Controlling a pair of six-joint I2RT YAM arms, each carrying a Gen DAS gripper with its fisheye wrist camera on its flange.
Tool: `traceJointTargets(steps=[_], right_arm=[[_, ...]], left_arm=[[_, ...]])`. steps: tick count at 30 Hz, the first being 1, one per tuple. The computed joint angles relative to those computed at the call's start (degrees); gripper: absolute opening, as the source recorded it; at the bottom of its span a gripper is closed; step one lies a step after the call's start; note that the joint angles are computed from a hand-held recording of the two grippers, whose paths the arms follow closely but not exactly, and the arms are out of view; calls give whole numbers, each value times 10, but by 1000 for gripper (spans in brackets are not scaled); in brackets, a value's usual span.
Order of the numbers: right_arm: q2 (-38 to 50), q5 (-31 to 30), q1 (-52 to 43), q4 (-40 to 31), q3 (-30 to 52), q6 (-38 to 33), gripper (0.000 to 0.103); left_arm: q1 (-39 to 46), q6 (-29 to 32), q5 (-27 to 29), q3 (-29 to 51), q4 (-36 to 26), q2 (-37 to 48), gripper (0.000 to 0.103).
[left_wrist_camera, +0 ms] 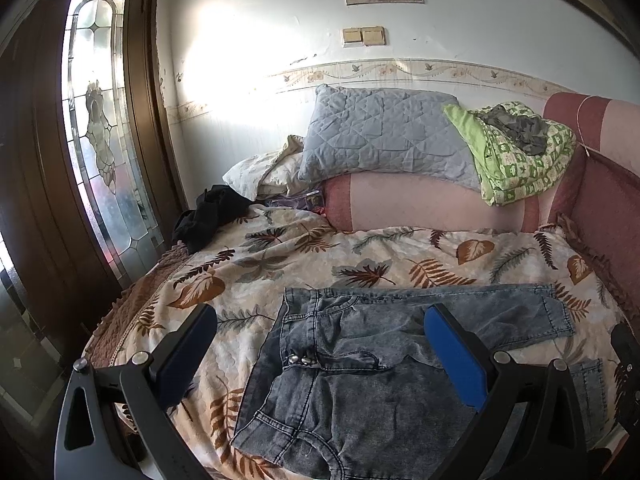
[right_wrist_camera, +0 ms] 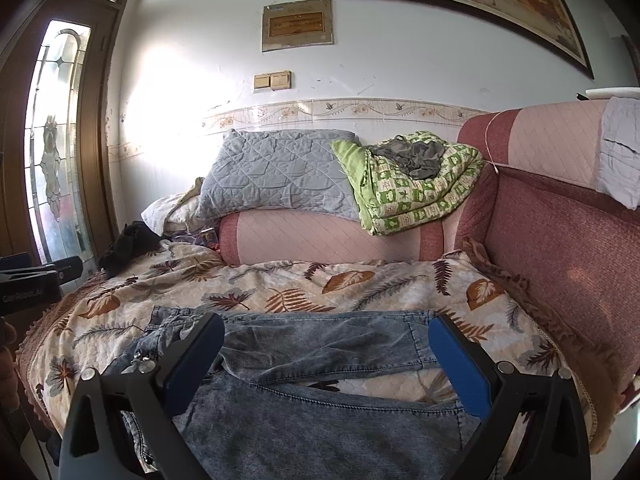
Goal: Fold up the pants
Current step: 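Move both tools over the spread grey jeans toward the leg ends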
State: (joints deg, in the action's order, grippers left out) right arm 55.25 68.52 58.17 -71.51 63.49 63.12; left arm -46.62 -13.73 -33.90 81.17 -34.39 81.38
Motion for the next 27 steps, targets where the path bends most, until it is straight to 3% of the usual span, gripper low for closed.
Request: traceJointTargets(steps=[27], right_arm=[[-1, -20, -23, -36, 13, 24, 103]], left_arm=[[19, 0, 4, 7, -16, 3, 103]])
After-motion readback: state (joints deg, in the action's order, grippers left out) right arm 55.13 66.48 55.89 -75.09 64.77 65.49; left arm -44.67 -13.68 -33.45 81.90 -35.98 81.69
